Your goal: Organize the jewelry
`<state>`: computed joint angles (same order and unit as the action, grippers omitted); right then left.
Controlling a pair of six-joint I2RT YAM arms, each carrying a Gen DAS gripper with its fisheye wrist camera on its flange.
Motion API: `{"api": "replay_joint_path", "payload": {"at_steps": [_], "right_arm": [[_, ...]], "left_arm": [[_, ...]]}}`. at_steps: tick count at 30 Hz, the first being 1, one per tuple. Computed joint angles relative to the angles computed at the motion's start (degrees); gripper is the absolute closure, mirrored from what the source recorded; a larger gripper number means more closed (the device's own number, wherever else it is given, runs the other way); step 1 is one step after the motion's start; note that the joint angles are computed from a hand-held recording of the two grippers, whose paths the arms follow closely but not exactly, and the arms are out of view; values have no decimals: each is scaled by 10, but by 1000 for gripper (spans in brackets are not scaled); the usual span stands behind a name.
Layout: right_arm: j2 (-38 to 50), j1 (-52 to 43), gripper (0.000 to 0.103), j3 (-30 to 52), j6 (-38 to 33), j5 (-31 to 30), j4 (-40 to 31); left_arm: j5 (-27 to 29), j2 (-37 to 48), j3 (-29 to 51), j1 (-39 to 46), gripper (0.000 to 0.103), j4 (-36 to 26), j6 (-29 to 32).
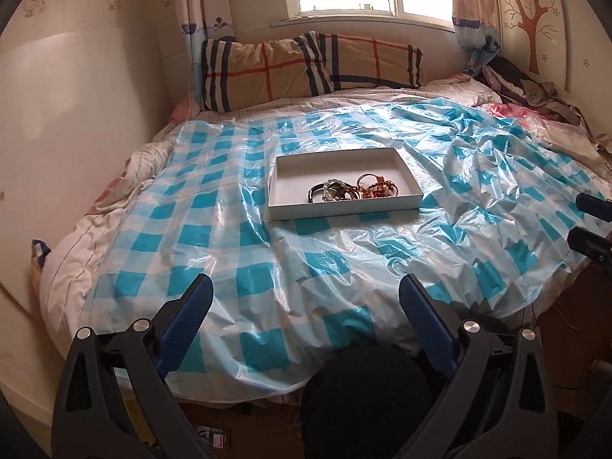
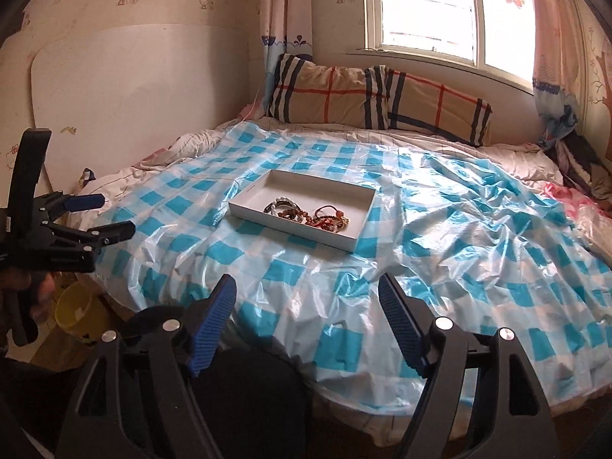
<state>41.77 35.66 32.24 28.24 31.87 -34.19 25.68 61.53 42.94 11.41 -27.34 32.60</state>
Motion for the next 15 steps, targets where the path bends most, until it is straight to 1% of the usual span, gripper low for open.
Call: {"api": "replay_joint_path", "payload": {"at_steps": [2, 4, 5, 6, 7, 8, 11, 15], "right_arm": [[-16, 85, 27, 12, 107, 65, -90], [-1, 197, 26, 29, 263, 134, -184], [17, 254, 24, 37, 352, 162, -227], [42, 306, 22, 45, 436, 183, -262], [66, 346, 22, 52, 499, 194, -284], [90, 381, 22, 59, 547, 199, -303], [163, 442, 22, 88, 606, 202, -329], [201, 471, 20, 110, 635, 208, -334]], "left_arm": [[27, -34, -5, 38, 8, -43, 22], [56, -63, -12, 77, 8, -82, 43], [70, -75, -14, 96, 8, -101, 55], [83, -83, -17, 115, 8, -118, 65], [97, -87, -16, 134, 8, -138, 78], [111, -88, -14, 153, 8, -160, 94], [128, -107, -21, 191, 8, -200, 146], [163, -107, -16, 261, 8, -256, 216]]}}
